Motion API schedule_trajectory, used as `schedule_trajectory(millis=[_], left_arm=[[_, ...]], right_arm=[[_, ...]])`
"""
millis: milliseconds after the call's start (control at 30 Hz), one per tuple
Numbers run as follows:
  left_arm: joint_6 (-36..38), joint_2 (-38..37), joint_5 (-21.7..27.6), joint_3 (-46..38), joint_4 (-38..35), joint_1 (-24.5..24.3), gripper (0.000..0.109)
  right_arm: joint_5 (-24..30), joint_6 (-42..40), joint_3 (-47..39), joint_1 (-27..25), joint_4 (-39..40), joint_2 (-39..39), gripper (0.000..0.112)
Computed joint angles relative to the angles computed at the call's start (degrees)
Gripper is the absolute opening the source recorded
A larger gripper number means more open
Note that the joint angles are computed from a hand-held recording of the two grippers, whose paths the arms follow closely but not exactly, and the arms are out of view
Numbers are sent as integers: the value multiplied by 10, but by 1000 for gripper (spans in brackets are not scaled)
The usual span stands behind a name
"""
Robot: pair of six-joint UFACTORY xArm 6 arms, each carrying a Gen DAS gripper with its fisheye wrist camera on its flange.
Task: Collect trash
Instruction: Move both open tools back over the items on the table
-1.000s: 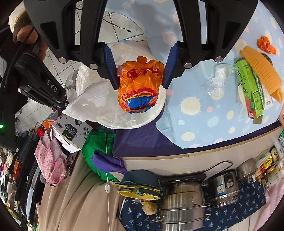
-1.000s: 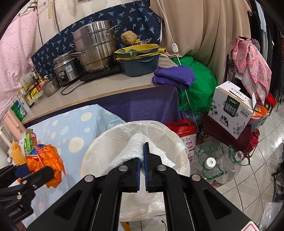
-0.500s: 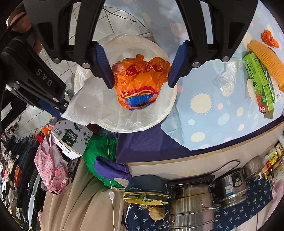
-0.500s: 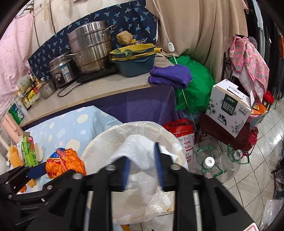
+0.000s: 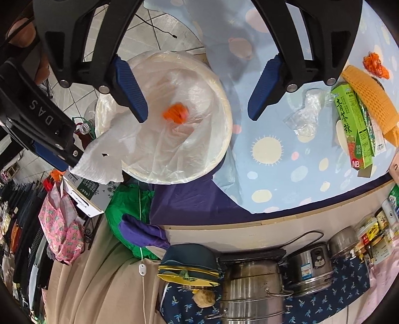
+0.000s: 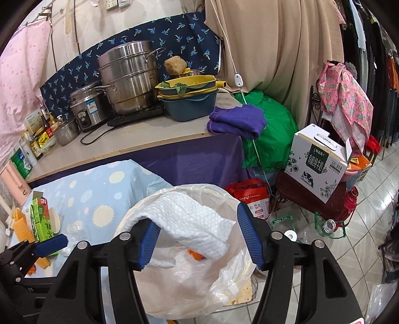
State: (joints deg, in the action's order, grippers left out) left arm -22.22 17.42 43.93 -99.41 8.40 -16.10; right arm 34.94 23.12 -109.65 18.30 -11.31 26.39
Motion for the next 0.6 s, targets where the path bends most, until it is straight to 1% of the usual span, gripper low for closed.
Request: schedule_trajectory(millis=[67, 100, 133, 200, 233, 367, 433, 533, 600], left_arm=[[-5, -9, -2, 11, 2, 3, 80], [-8, -13, -3, 17, 3, 4, 80], [-11, -18, -4, 21, 5, 5, 80], [-17, -29, -6, 35, 10, 9, 80], [-19, -34, -7, 42, 11, 10, 80], [-28, -59, -12, 76, 11, 19, 80], [-33, -73, -16, 95, 9, 25, 80], [-39, -92, -20, 121, 5, 32, 80], [-42, -108, -23, 142, 1, 38, 80]], right_arm=[[11, -3, -8, 1, 0, 6, 65], [27, -2, -20, 3, -8, 14, 66], [51, 0, -37, 5, -19, 24, 69], [106, -8, -73, 11, -29, 49, 69], [122, -15, -73, 11, -21, 52, 69], [147, -18, -36, 15, -18, 37, 69], [170, -21, -20, 19, -24, 32, 69], [187, -25, 19, 24, -24, 13, 69], [187, -26, 53, 27, -21, -8, 69]])
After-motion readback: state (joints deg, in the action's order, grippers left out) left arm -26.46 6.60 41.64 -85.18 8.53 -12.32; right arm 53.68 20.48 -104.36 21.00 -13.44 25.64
